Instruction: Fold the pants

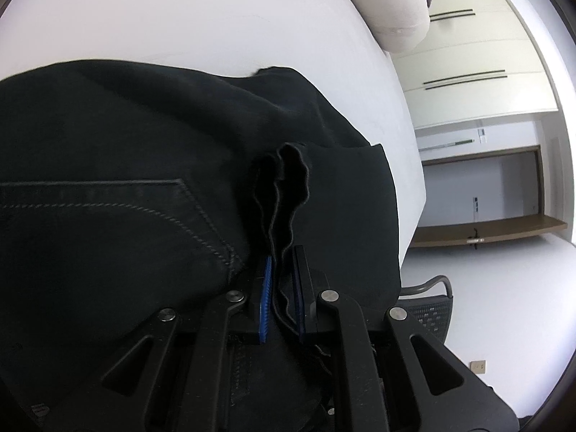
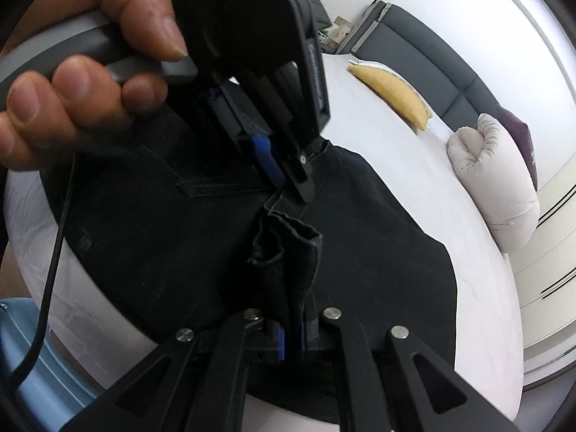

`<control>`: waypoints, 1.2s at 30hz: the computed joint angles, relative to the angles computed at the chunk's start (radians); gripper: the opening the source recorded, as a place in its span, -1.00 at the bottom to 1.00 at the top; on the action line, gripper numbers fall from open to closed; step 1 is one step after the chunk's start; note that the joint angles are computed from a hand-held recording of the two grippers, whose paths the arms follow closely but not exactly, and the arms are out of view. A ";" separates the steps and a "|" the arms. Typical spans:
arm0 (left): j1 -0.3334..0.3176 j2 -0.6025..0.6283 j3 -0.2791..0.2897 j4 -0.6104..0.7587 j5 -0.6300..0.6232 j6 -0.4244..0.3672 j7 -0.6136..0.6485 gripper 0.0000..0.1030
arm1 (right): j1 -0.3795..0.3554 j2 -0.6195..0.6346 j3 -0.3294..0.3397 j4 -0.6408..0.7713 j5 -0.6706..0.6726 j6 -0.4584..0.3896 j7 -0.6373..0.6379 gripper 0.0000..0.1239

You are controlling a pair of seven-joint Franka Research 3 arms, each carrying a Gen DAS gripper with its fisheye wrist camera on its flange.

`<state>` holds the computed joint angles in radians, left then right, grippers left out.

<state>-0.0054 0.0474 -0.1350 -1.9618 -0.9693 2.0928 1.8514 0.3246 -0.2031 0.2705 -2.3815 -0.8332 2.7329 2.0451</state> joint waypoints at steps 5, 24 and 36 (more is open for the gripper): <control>-0.018 -0.012 -0.008 -0.019 0.013 0.045 0.003 -0.81 | 0.005 0.000 0.000 0.008 -0.003 -0.003 -0.010 -0.88; -0.096 -0.068 -0.031 0.020 0.197 0.222 -0.084 -0.81 | 0.142 -0.097 -0.133 -0.051 0.442 0.002 -0.384 0.01; -0.194 -0.002 -0.097 0.007 0.512 0.317 -0.215 -0.81 | 0.314 0.122 -0.852 0.323 1.828 -0.538 -1.111 -0.48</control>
<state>-0.1990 0.0454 -0.2323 -1.9550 -0.4575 2.4100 1.6367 0.6385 -0.0813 -0.5815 -2.0585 0.9944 2.1953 0.9338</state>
